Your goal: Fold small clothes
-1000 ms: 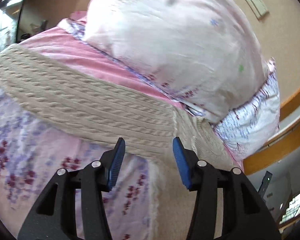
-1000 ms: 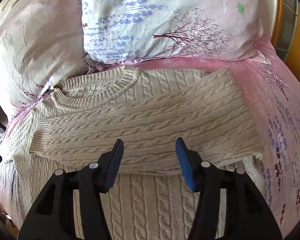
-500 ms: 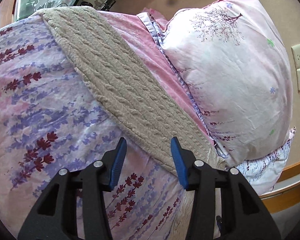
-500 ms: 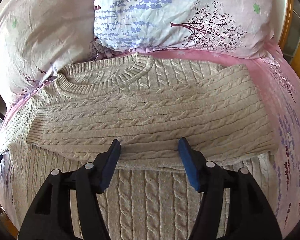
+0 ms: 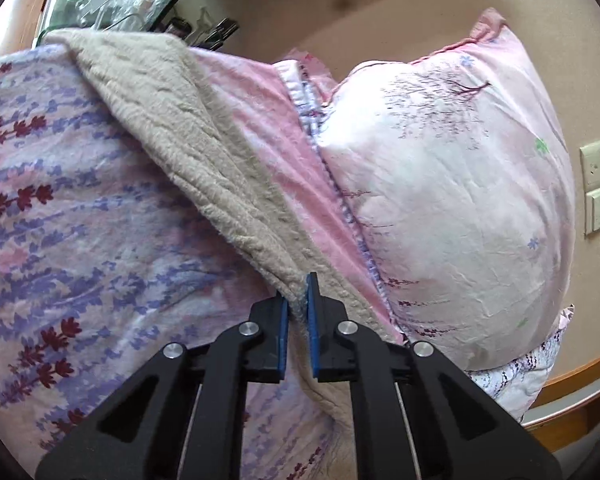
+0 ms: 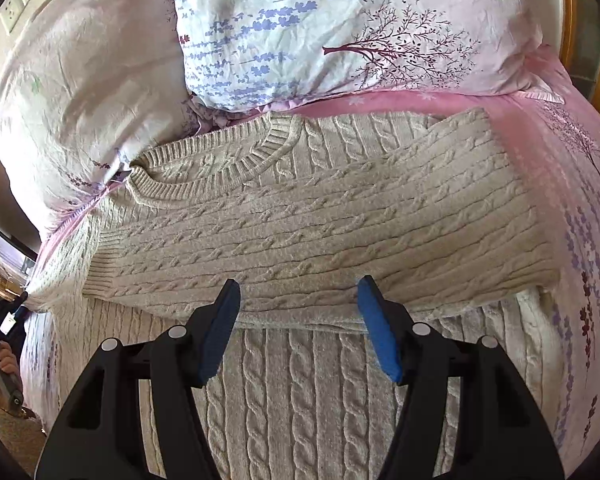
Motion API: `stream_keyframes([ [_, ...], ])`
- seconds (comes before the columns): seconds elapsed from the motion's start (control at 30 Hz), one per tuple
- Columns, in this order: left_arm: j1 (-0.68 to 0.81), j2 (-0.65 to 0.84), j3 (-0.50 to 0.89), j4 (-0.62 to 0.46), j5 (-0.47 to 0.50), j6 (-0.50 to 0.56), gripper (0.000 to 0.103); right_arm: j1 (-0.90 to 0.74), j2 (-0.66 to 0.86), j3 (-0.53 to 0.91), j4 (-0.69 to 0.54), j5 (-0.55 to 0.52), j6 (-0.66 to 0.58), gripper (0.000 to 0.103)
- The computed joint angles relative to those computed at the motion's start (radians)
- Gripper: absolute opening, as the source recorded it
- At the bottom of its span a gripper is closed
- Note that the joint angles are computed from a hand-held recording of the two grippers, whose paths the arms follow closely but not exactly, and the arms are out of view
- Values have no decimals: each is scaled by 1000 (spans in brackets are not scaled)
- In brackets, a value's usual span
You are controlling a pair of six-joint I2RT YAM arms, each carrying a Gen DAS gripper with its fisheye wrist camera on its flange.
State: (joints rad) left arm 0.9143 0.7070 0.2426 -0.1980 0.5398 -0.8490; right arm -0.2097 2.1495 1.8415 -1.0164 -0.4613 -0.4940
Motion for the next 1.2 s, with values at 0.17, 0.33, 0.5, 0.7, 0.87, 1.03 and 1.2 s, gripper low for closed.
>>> stream_keyframes([
  [0.17,-312,-123,44,76,-132,-155,7,-26,1,24,-29,-26,-5,64],
  [0.33,-855,46,105,345,-435,-231,7,-60,16,63,-71,-45,-15,64],
  [0.5,-1167,504,224,580,-580,-235,8,-89,45,113,-112,-53,-18,64],
  [0.7,-1183,731,213,695,-485,-365,23,-107,62,139,-130,-47,-21,64],
  [0.87,-1099,530,142,564,-555,-388,30,-111,57,125,-128,-59,-24,64],
  [1.03,-914,372,42,477,-497,-455,28,-105,57,116,-130,-66,-37,64],
  [1.2,-873,333,60,422,-530,-458,5,-116,67,132,-139,-77,-46,64],
])
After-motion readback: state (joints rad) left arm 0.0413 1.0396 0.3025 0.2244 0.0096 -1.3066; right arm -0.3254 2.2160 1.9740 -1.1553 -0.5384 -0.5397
